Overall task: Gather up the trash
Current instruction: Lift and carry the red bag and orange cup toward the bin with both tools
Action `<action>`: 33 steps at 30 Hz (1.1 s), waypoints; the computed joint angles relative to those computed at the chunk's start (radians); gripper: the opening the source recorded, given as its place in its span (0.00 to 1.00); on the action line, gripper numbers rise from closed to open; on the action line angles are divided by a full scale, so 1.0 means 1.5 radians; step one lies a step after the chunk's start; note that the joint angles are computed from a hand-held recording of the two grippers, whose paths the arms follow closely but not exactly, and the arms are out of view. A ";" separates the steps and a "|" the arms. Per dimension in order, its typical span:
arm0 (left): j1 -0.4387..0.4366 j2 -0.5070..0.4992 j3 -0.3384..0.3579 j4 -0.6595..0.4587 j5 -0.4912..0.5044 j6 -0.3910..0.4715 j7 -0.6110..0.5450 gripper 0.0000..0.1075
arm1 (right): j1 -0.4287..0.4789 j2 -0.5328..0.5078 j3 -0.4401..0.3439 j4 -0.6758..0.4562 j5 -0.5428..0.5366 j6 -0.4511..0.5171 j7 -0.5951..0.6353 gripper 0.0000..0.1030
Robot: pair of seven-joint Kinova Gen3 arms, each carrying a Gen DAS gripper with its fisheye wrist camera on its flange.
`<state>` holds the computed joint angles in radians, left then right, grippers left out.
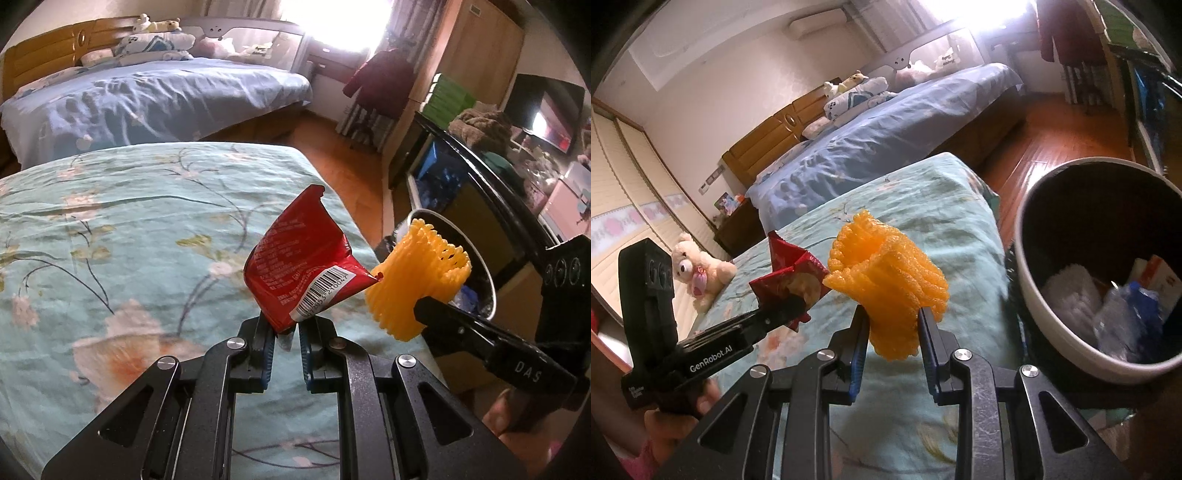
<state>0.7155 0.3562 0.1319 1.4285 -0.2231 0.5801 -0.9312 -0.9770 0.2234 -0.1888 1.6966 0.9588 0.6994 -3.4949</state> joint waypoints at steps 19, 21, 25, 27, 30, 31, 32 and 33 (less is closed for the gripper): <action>0.046 -0.004 0.005 -0.012 -0.037 0.019 0.015 0.10 | -0.014 -0.039 -0.047 0.050 0.064 0.068 -0.113 0.26; 0.050 -0.002 0.005 -0.016 -0.040 0.023 0.016 0.10 | -0.013 -0.044 -0.052 0.057 0.068 0.073 -0.121 0.26; 0.052 0.000 0.008 -0.019 -0.040 0.026 0.012 0.10 | -0.011 -0.049 -0.062 0.062 0.068 0.082 -0.127 0.26; 0.054 0.001 0.008 -0.022 -0.040 0.028 0.011 0.10 | -0.010 -0.050 -0.065 0.063 0.067 0.085 -0.128 0.26; 0.057 0.000 0.007 -0.021 -0.042 0.027 0.012 0.10 | -0.011 -0.051 -0.069 0.064 0.065 0.089 -0.131 0.26; 0.058 0.000 0.007 -0.020 -0.042 0.027 0.012 0.10 | -0.010 -0.051 -0.070 0.064 0.064 0.088 -0.131 0.26; 0.059 0.000 0.006 -0.019 -0.043 0.027 0.014 0.10 | -0.009 -0.050 -0.070 0.062 0.061 0.087 -0.128 0.26; 0.063 0.001 0.004 -0.019 -0.047 0.028 0.019 0.10 | -0.009 -0.048 -0.071 0.061 0.058 0.085 -0.125 0.26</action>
